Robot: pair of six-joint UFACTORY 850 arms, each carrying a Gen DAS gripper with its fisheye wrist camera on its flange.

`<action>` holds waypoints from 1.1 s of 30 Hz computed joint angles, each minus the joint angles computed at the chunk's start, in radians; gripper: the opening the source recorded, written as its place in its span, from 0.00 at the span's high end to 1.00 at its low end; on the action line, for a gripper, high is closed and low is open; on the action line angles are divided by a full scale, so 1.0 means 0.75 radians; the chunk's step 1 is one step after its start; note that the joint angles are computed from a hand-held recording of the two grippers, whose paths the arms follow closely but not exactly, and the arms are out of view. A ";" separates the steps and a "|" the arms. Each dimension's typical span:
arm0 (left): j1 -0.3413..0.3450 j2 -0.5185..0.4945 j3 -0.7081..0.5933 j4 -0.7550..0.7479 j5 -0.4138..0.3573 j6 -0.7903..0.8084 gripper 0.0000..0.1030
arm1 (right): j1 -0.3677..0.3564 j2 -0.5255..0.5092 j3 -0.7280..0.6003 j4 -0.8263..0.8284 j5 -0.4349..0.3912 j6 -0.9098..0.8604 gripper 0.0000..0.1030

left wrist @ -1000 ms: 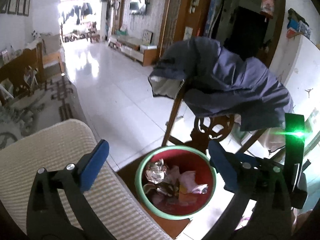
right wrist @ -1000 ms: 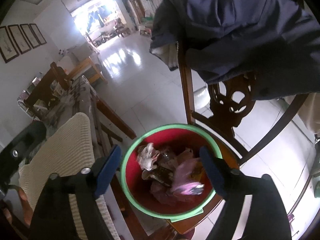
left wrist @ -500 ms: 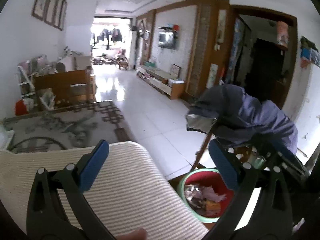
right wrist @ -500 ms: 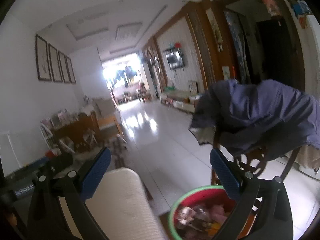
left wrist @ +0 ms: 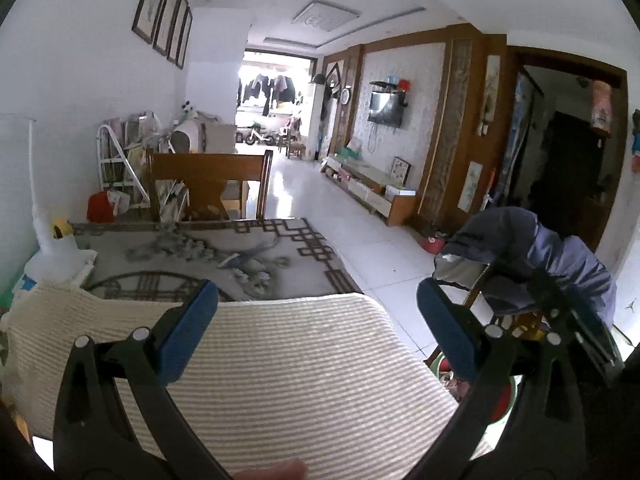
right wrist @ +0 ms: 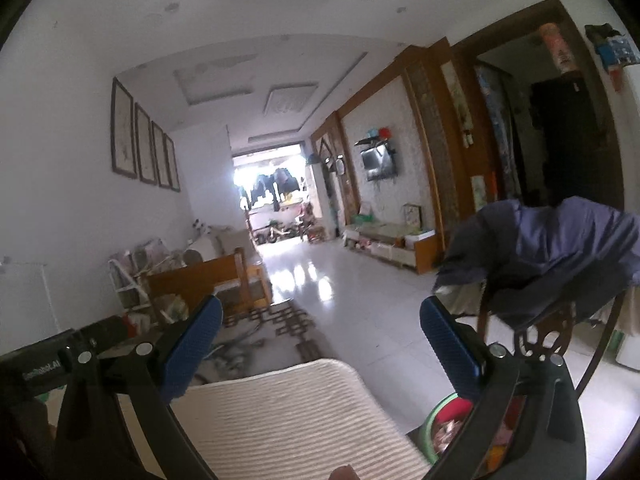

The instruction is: Collect trash

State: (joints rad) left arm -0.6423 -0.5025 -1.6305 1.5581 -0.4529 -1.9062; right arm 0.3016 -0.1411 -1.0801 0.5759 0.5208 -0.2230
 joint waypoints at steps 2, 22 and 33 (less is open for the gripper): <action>0.010 0.023 0.034 0.005 -0.014 0.010 0.05 | 0.029 -0.007 -0.008 0.069 -0.002 -0.048 0.07; 0.085 0.160 0.230 0.161 0.094 -0.102 0.05 | 0.189 -0.003 0.010 0.475 0.094 -0.374 0.07; 0.086 0.166 0.236 0.208 0.101 -0.137 0.05 | 0.201 -0.001 0.011 0.517 0.103 -0.413 0.07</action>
